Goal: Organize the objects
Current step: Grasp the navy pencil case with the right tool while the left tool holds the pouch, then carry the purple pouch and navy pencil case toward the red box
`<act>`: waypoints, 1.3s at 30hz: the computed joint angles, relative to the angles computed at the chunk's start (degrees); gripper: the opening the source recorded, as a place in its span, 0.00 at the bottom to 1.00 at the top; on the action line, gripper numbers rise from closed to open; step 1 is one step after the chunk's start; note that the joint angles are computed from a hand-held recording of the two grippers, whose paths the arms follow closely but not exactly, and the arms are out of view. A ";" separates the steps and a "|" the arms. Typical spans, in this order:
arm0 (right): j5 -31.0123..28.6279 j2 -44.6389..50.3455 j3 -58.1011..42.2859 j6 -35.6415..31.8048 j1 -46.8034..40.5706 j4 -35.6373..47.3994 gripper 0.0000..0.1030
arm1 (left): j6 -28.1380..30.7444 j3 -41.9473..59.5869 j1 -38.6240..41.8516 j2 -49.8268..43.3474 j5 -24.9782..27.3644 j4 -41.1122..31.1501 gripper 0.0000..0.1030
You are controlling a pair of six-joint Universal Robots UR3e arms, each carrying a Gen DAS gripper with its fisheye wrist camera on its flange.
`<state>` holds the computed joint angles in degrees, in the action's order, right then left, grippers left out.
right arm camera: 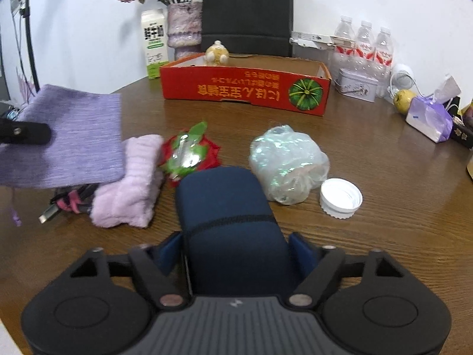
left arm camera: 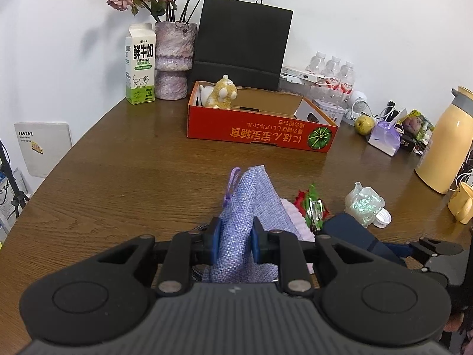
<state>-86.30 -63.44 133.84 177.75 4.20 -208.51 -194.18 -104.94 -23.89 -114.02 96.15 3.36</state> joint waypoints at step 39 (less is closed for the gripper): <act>-10.20 -6.82 -4.34 2.42 9.49 -0.20 0.61 | 1.75 2.47 -1.89 4.53 0.91 -1.53 0.17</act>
